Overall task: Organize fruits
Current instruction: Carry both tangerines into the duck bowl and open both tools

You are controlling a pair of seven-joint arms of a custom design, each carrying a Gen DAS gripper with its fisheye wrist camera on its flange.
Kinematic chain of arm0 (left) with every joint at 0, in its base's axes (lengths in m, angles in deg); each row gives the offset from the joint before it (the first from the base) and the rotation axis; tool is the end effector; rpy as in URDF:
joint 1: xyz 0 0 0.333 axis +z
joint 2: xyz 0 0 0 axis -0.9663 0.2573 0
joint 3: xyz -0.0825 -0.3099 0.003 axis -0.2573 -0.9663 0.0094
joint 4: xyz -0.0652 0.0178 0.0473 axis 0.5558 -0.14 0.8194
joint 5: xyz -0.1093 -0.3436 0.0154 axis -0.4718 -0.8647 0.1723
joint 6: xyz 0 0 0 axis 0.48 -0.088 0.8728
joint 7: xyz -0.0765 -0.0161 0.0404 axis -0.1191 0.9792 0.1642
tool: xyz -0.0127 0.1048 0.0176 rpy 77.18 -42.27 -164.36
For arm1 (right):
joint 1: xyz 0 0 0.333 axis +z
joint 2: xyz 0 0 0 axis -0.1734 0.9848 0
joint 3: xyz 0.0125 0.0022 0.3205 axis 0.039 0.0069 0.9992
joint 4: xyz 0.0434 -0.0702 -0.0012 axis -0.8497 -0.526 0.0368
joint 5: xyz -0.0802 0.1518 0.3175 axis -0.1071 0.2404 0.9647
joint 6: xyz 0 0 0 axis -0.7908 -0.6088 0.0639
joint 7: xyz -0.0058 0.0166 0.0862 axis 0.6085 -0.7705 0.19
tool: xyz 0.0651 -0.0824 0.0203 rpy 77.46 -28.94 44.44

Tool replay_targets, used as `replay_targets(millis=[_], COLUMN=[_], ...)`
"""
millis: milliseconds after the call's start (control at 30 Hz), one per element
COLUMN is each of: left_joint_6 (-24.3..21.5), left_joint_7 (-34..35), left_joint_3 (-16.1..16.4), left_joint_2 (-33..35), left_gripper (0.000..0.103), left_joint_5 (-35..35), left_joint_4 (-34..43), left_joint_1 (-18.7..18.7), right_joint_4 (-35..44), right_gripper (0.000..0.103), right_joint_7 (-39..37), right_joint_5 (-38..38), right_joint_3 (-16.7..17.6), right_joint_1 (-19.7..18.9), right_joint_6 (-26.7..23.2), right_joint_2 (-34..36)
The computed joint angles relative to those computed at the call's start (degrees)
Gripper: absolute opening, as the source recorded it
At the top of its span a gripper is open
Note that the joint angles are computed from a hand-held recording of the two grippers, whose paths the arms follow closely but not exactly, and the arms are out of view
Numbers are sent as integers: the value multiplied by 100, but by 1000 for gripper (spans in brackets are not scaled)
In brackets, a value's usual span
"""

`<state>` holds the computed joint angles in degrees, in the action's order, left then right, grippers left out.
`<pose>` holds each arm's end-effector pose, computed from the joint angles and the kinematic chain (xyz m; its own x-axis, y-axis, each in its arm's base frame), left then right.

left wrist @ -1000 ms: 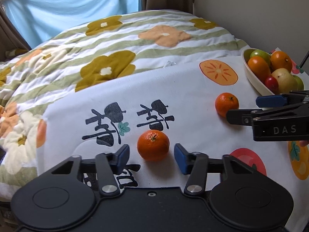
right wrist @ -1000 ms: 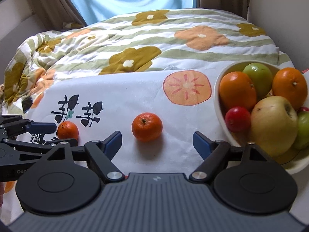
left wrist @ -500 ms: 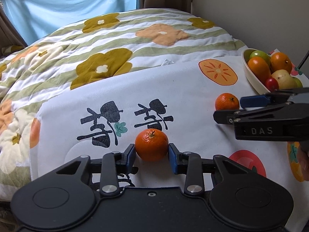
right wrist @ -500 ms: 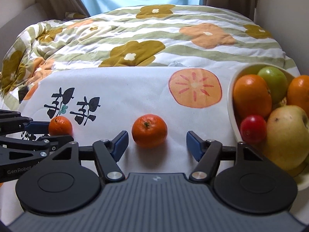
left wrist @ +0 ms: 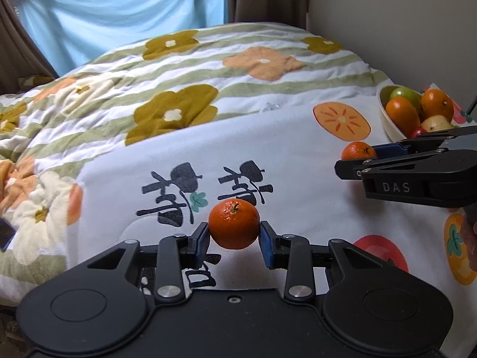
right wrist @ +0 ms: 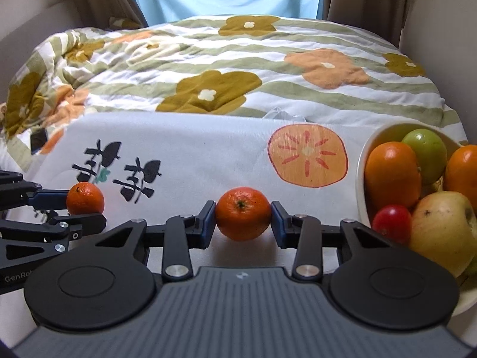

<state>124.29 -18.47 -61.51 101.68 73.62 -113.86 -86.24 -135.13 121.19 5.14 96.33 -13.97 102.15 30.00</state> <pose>0.4716 -0.2075 0.3075 0.0438 -0.9978 -0.0493 -0.8018 -0.0057 -0.5976 0.5822 0.2062 0.2874 0.5048 -0.8606 -0.0678 -0.6709 -0.3416 -0.6581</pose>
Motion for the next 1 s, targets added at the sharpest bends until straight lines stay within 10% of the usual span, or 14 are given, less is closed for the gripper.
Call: replay_targets(millis=[233, 633, 1000], left_joint_6=[-634, -2006, -2686], left_joint_7=[-430, -773, -674], left_joint_3=[-212, -806, -920], left_joint_2=[-555, -1099, -402], left_gripper=[39, 39, 39], left_joint_5=[-132, -666, -600], left_joint_4=[-214, -40, 1225], left_joint_1=[-165, -611, -1210], right_joint_4=[-343, -1023, -799], right_gripper=[53, 53, 53], right_joint_7=[-190, -717, -1519], right_joint_5=[-232, -753, -656], right_joint_3=[982, 3570, 4321], right_joint_1=[-1101, -4263, -5807], right_joint_6=[-13, -352, -829], right_joint_2=[-207, -148, 186])
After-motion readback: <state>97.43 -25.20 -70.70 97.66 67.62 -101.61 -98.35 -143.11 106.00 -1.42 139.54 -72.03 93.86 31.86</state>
